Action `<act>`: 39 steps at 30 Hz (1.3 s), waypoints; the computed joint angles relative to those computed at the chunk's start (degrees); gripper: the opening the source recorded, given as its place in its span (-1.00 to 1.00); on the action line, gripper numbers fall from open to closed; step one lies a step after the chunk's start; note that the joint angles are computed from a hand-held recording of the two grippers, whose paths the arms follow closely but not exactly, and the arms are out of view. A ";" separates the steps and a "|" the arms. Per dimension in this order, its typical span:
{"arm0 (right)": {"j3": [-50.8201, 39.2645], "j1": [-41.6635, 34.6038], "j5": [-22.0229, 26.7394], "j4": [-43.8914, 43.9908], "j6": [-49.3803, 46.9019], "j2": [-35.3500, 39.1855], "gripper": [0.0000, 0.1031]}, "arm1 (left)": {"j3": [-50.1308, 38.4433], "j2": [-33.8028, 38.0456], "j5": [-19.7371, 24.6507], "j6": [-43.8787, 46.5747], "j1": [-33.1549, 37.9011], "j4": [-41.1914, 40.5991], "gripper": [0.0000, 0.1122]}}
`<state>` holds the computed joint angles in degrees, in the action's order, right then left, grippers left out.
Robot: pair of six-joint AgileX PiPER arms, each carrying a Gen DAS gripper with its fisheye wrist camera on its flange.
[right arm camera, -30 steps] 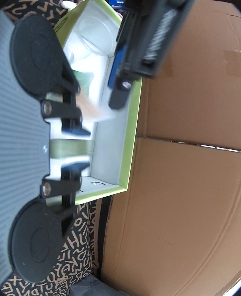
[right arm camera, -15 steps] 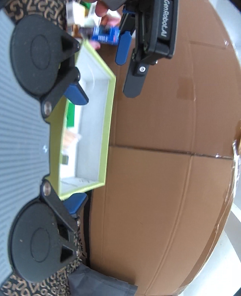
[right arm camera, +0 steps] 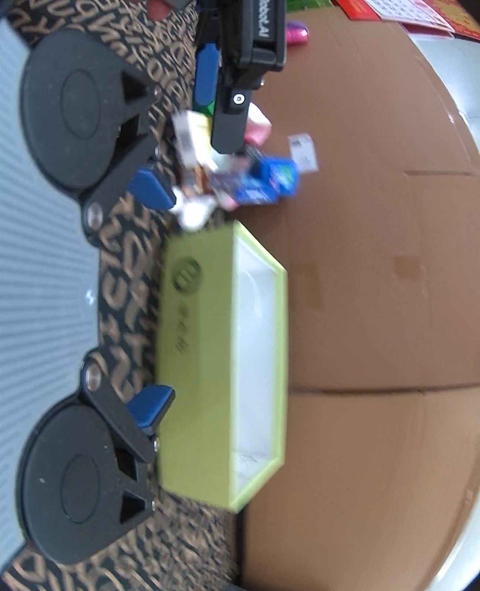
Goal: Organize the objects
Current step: 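Withdraw both tools back toward the pile, then grasp the white-and-yellow box with the right tool while the left tool grasps a green box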
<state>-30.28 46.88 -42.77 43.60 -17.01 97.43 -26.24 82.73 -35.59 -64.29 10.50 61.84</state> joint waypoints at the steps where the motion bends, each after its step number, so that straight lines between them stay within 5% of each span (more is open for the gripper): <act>1: -0.62 0.86 0.26 0.27 0.63 1.20 1.00 | 0.69 0.41 -0.04 -0.17 1.38 -0.06 0.73; 14: -15.33 7.40 10.37 4.96 -5.31 12.22 1.00 | 2.08 8.39 -4.77 8.57 24.44 4.60 0.73; 27: -42.61 5.02 22.78 12.27 -30.94 25.93 1.00 | -4.83 14.98 -6.26 5.66 34.54 12.35 0.73; 34: -56.12 3.45 25.02 29.67 -53.27 33.90 1.00 | -8.68 16.33 -7.09 2.58 35.95 16.84 0.73; 36: -56.80 3.82 24.58 31.28 -54.51 34.28 0.87 | -10.28 17.12 -6.84 2.90 34.39 16.27 0.73; 39: -54.78 4.99 23.14 30.82 -54.44 32.90 0.35 | -13.55 19.08 -5.79 4.24 30.76 14.70 0.73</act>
